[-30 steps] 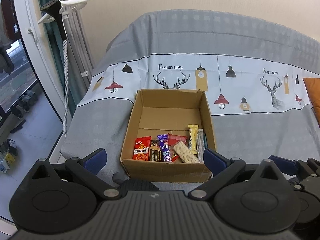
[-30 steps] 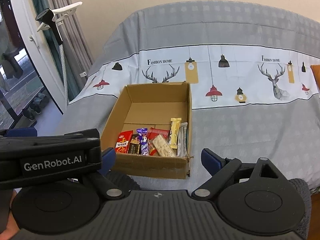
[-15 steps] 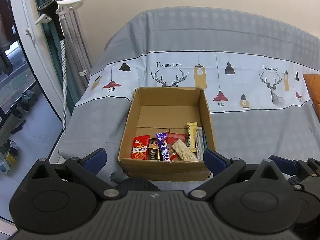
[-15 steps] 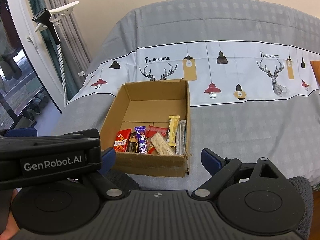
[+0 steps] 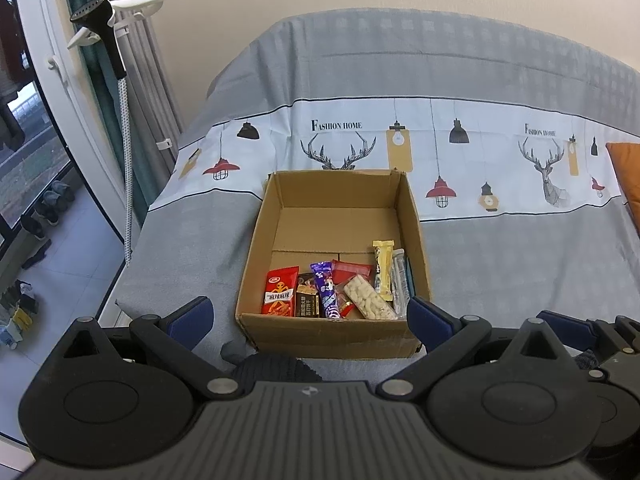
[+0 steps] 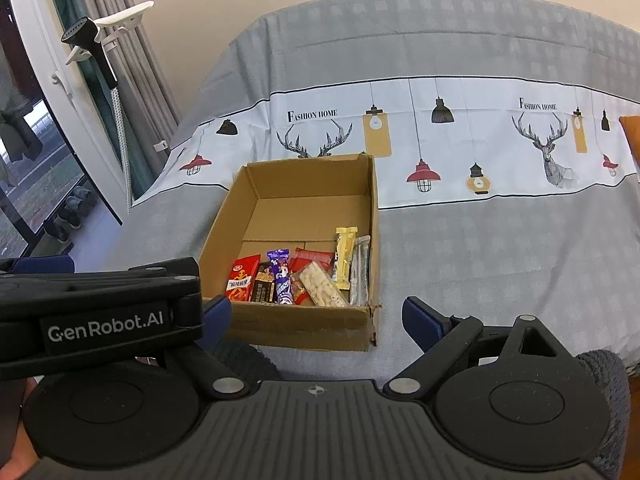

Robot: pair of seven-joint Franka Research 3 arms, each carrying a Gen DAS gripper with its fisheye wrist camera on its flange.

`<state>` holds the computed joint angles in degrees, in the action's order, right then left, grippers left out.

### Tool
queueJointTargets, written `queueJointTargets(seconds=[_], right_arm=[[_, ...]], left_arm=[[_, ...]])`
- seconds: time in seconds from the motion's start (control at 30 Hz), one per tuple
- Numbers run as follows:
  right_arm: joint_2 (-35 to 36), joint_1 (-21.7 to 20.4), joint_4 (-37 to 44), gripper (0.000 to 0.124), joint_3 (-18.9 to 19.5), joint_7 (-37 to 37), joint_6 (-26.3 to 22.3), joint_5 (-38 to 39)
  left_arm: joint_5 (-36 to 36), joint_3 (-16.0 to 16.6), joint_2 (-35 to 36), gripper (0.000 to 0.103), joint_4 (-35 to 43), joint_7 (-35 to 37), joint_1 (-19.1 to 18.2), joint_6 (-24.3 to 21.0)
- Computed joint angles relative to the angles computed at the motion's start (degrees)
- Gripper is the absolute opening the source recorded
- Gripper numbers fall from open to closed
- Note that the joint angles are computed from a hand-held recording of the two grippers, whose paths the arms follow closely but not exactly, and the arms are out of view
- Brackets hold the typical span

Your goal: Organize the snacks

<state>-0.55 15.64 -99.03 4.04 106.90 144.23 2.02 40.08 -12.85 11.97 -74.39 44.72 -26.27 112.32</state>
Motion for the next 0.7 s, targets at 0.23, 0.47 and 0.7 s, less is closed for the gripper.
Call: queueJointTargets(seconds=[0.23, 0.47, 0.7], right_arm=[[0.4, 0.1, 0.5, 0.093, 0.0, 0.2, -0.5, 0.0], [0.1, 0.2, -0.1, 0.093, 0.0, -0.2, 0.1, 0.5], [-0.1, 0.0, -0.6, 0.093, 0.0, -1.1, 0.8, 1.6]], left_arm=[[-0.4, 0.0, 0.1, 0.103, 0.2, 0.3, 0.1, -0.4], [0.2, 0.0, 0.1, 0.103, 0.4, 0.2, -0.1, -0.8], [1.0, 0.1, 0.6, 0.103, 1.0, 0.0, -0.7, -1.3]])
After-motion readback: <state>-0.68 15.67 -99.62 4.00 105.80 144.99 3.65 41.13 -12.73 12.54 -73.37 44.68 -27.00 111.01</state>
